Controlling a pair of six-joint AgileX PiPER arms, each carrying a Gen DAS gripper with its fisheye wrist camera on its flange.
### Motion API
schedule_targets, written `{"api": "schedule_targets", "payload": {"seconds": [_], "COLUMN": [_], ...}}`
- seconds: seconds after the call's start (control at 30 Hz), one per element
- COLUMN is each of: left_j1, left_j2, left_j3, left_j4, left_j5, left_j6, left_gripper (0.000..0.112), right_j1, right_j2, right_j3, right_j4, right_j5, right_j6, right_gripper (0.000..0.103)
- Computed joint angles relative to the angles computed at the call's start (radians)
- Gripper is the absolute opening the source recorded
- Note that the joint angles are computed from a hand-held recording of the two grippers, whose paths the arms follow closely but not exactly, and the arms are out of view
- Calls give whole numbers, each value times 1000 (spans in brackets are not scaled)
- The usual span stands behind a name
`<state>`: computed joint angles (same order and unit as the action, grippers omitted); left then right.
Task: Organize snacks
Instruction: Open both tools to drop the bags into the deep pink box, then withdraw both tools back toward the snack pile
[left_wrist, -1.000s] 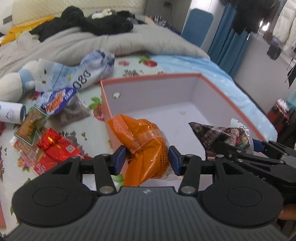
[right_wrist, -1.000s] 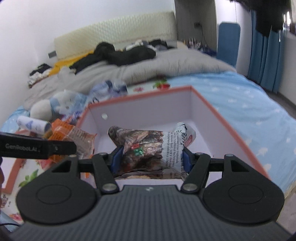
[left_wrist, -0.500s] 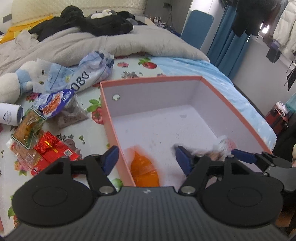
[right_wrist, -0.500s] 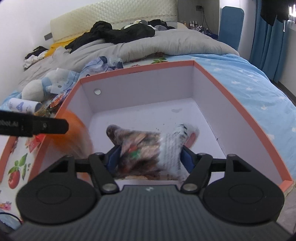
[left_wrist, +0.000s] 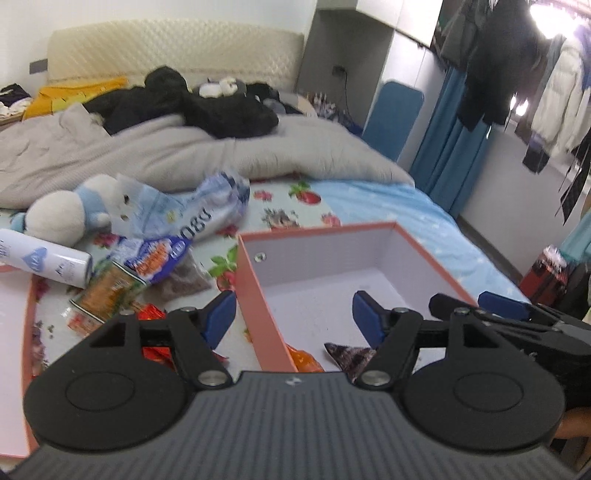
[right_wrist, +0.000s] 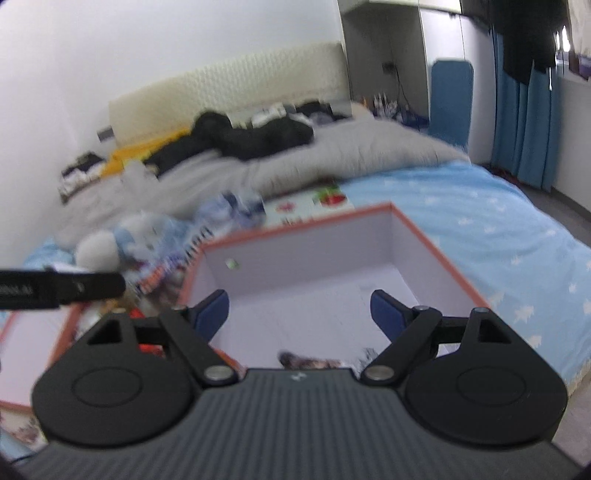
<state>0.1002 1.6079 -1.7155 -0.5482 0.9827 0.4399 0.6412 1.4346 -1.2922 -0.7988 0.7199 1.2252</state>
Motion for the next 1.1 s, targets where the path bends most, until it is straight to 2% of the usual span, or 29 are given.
{"api": "schedule_targets", "payload": {"seconds": [0.33, 0.67, 1.1], "left_j1": [173, 368, 556], "left_j2": [-136, -210, -279], "left_j3": [77, 185, 328], "left_j4": [-134, -230, -266], "left_j5": [40, 92, 152], "left_j6": [138, 257, 369], "left_gripper": [74, 74, 74], "right_j1": [163, 259, 391], "right_j2": [-22, 15, 66], "right_j3": [-84, -84, -50], "right_j4": [-155, -182, -205], "right_j5": [78, 58, 53], "right_j6": [87, 173, 241], "right_gripper": [85, 85, 84]}}
